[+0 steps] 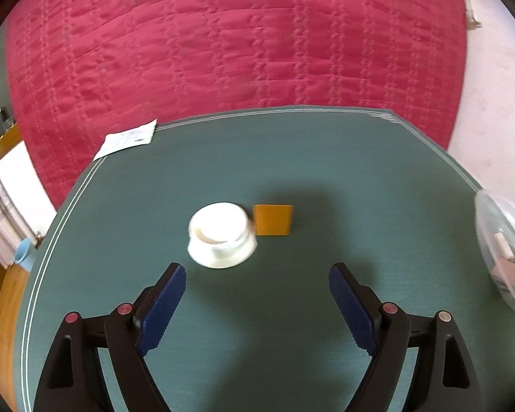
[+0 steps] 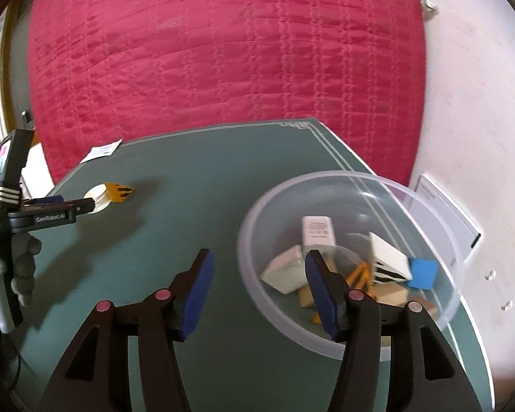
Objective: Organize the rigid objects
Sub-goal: 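Move the left gripper to the small white bowl and grasp its rim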
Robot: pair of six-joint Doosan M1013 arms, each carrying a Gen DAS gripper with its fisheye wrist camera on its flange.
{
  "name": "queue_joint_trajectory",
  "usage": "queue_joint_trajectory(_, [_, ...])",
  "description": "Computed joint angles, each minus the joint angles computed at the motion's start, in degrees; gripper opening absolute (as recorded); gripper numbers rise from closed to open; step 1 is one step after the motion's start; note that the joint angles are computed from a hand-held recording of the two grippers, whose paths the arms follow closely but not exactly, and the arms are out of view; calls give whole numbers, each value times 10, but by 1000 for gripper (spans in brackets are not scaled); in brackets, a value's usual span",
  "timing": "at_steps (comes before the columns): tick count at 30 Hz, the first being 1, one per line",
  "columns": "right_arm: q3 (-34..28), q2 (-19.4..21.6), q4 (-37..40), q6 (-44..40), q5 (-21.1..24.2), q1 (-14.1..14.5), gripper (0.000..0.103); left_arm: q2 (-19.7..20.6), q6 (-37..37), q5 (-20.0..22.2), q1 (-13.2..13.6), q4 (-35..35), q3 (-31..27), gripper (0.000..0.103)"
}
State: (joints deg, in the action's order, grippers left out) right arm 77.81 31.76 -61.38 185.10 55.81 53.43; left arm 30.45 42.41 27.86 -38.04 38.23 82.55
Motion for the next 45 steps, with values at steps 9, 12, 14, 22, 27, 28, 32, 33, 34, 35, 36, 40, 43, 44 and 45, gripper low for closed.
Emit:
queue_joint_trajectory(9, [-29,18,19,-47,-43,-3,58,15,-11,31,12,2,-17,88])
queue_joint_trajectory(12, [-39,25,28,-65,-54,-5,58,26,-5,49,16,-3,-32,88])
queue_joint_trajectory(14, [-44,28,37,-75,-65,-7,58,34,6,58,19,-17,-44,88])
queue_joint_trajectory(22, [-66,41,90,-117,-100,-18,58,56,56,86,27,-69,-79,88])
queue_joint_trajectory(27, [-87,55,121,-152,-111,-23,58,60,77,79,28,-85,-89,88])
queue_joint_trajectory(28, [-93,59,126,-159,-112,-23,58,61,79,80,28,-86,-92,88])
queue_joint_trajectory(32, [-117,74,150,-187,-117,-27,58,64,109,77,33,-123,-98,69])
queue_joint_trajectory(33, [-121,77,156,-191,-119,-28,58,63,115,72,35,-131,-97,63])
queue_joint_trajectory(34, [-126,80,165,-198,-120,-29,58,61,121,66,36,-140,-94,59])
queue_joint_trajectory(35, [-131,83,172,-203,-122,-30,58,60,127,61,37,-146,-92,55])
queue_joint_trajectory(36, [-137,87,185,-210,-125,-32,58,59,129,57,38,-150,-90,55])
queue_joint_trajectory(40, [-156,100,211,-229,-127,-37,58,51,128,33,41,-158,-77,55])
queue_joint_trajectory(43, [-171,109,224,-242,-123,-39,58,46,115,28,40,-147,-69,55])
queue_joint_trajectory(44, [-178,114,229,-249,-119,-41,58,45,108,28,40,-140,-66,55])
queue_joint_trajectory(45, [-183,116,233,-254,-117,-42,58,43,101,28,40,-133,-63,55])
